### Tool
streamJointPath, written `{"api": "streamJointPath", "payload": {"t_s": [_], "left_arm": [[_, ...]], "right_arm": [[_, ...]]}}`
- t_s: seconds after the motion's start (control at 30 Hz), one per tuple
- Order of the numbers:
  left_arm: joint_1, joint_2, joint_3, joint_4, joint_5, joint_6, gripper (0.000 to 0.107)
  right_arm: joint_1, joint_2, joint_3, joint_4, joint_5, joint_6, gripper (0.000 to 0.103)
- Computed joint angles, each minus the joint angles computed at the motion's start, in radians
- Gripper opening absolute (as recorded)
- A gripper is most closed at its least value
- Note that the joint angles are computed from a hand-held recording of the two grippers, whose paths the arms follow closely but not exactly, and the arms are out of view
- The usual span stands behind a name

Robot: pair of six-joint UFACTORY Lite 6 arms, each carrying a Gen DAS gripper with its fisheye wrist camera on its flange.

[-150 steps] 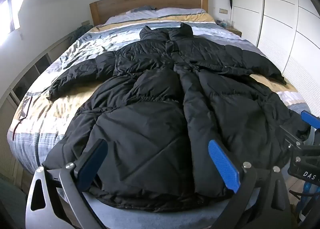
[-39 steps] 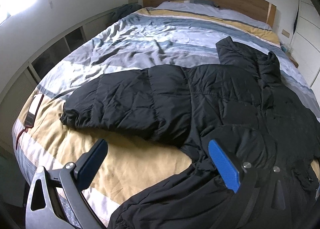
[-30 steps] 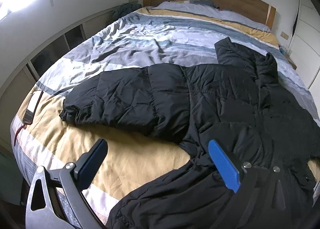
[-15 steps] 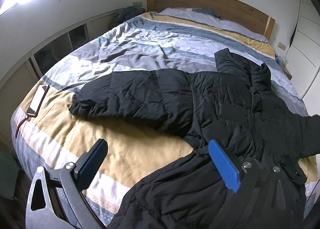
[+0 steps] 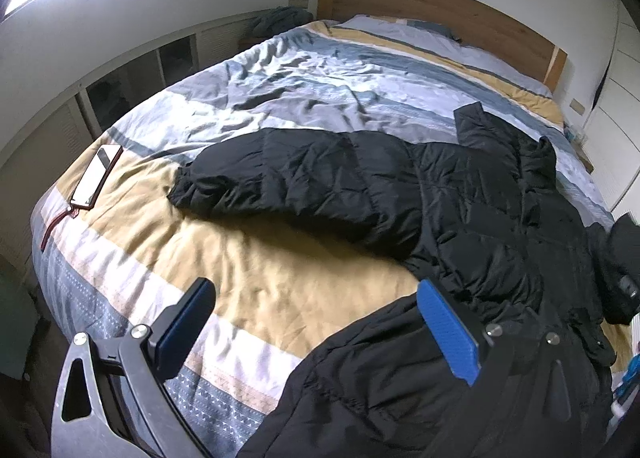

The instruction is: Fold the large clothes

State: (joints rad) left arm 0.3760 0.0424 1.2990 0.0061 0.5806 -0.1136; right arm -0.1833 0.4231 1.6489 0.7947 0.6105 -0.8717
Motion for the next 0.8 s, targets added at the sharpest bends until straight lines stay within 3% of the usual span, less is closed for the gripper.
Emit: {"api": "streamJointPath", "payload": {"t_s": [0.13,0.37,0.5,0.8], "left_arm": [[0.01,0.002,-0.015,0.003,-0.003,0.001,0.102],[0.021,0.018,-0.016,0.023,-0.002,-0.021,0.102],[0.003,0.009,-0.02,0.029,0.003,-0.034,0.102],[-0.138,-0.009,-0.002,0.09,0.041,-0.14,0.102]], "right_arm": [[0.108,-0.011,-0.122,-0.029,-0.079,-0.005,0.024],[0.214,-0.008,-0.212,-0.057,-0.152,-0.042,0.05],[0.225,-0.04,-0.255,-0.032,-0.125,-0.11,0.062],[0.218,-0.12,-0.319,0.018,0.023,-0.215,0.066]]}}
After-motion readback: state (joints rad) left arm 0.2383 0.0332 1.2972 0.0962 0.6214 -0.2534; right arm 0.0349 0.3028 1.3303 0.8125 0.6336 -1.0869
